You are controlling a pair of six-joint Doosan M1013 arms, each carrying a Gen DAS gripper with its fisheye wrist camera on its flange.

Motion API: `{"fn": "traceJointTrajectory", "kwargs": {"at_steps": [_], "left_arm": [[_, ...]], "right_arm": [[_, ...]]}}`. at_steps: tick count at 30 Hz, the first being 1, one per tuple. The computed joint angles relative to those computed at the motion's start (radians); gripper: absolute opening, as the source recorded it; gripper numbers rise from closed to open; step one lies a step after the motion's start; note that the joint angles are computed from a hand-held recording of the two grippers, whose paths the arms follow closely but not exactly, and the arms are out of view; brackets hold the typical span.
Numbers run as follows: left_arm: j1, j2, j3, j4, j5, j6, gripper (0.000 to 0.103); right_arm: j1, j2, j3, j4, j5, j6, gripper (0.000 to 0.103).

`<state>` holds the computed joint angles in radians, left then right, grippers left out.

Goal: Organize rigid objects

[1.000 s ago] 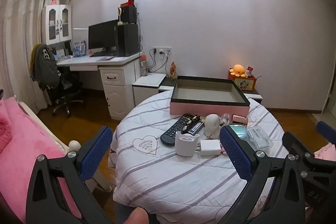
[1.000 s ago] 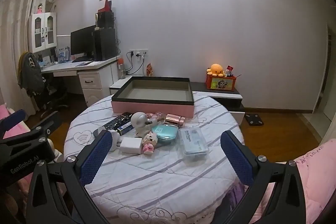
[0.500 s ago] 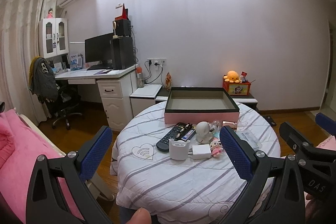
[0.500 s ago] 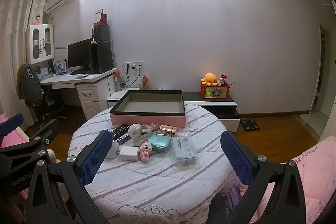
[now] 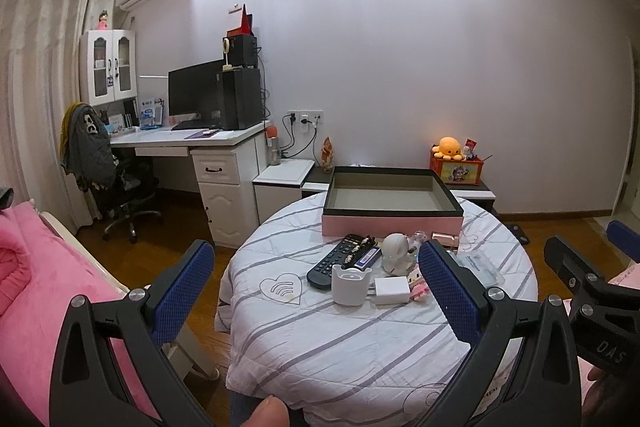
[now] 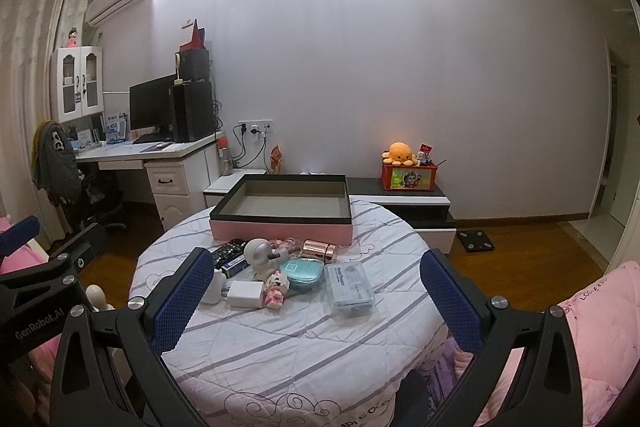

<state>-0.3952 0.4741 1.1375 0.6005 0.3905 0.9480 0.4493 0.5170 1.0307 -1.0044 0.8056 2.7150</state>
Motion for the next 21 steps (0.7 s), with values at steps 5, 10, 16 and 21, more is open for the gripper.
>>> {"fn": "traceJointTrajectory", "kwargs": {"at_steps": [5,10,16,21], "left_arm": [[0.000,-0.001,0.003,0.007,-0.004,-0.007,0.103],[0.002,0.004,-0.003,-0.015,-0.001,0.009,0.103],[0.004,0.005,-0.003,-0.029,-0.001,0.019,0.103],[0.005,0.007,-0.003,-0.032,-0.002,0.022,0.103]], "right_arm": [[0.000,-0.001,-0.001,0.006,-0.002,-0.013,0.103],[0.000,-0.001,-0.002,0.007,-0.001,-0.018,0.103],[-0.001,-0.001,-0.003,0.010,-0.002,-0.020,0.103],[0.000,0.001,-0.006,0.011,-0.002,-0.023,0.103]]}}
